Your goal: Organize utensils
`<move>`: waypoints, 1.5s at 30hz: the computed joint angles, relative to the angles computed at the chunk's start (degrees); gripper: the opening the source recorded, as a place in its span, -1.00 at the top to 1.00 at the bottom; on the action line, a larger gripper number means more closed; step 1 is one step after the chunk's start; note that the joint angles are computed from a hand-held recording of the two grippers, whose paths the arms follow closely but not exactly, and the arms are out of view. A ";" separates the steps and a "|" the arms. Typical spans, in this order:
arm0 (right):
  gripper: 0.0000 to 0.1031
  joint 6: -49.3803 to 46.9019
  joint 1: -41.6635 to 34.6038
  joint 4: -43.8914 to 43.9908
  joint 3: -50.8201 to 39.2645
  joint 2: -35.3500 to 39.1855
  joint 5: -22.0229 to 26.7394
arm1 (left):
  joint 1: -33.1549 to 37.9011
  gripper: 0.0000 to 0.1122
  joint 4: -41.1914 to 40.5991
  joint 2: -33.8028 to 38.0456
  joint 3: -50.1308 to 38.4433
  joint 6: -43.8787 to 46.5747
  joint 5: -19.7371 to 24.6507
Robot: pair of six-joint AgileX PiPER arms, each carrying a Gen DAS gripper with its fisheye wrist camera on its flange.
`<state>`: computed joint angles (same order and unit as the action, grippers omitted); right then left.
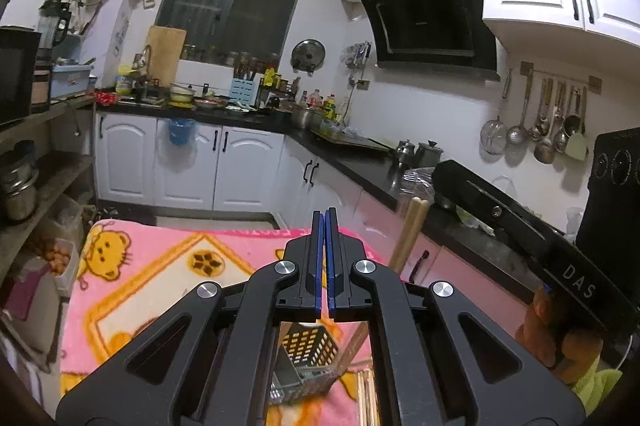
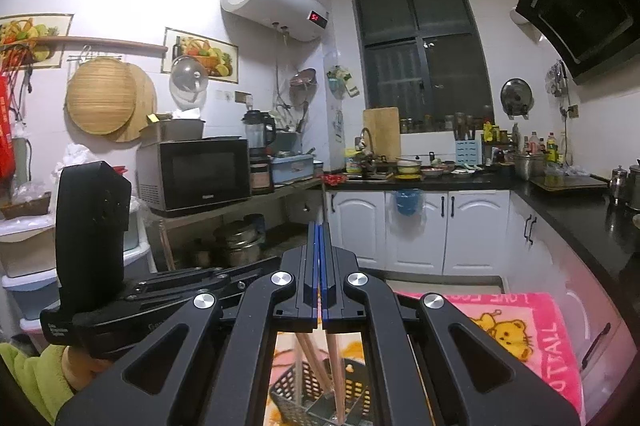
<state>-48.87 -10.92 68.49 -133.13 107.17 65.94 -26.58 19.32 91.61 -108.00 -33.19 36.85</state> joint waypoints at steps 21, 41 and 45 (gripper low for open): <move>0.98 2.62 3.13 -6.95 1.03 6.36 -3.34 | 3.26 1.00 -7.11 5.23 2.62 1.93 -2.68; 0.88 1.05 0.10 -8.12 14.82 3.41 -5.93 | 3.02 1.00 -3.73 0.94 15.49 -6.17 -8.74; 0.71 -0.29 -1.66 -7.66 18.93 1.32 -6.35 | 2.15 0.99 1.80 -0.60 17.78 -11.60 -9.13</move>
<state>-49.16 -12.58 60.83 -114.20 108.48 59.59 -24.44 21.13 91.01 -90.22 -44.79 27.72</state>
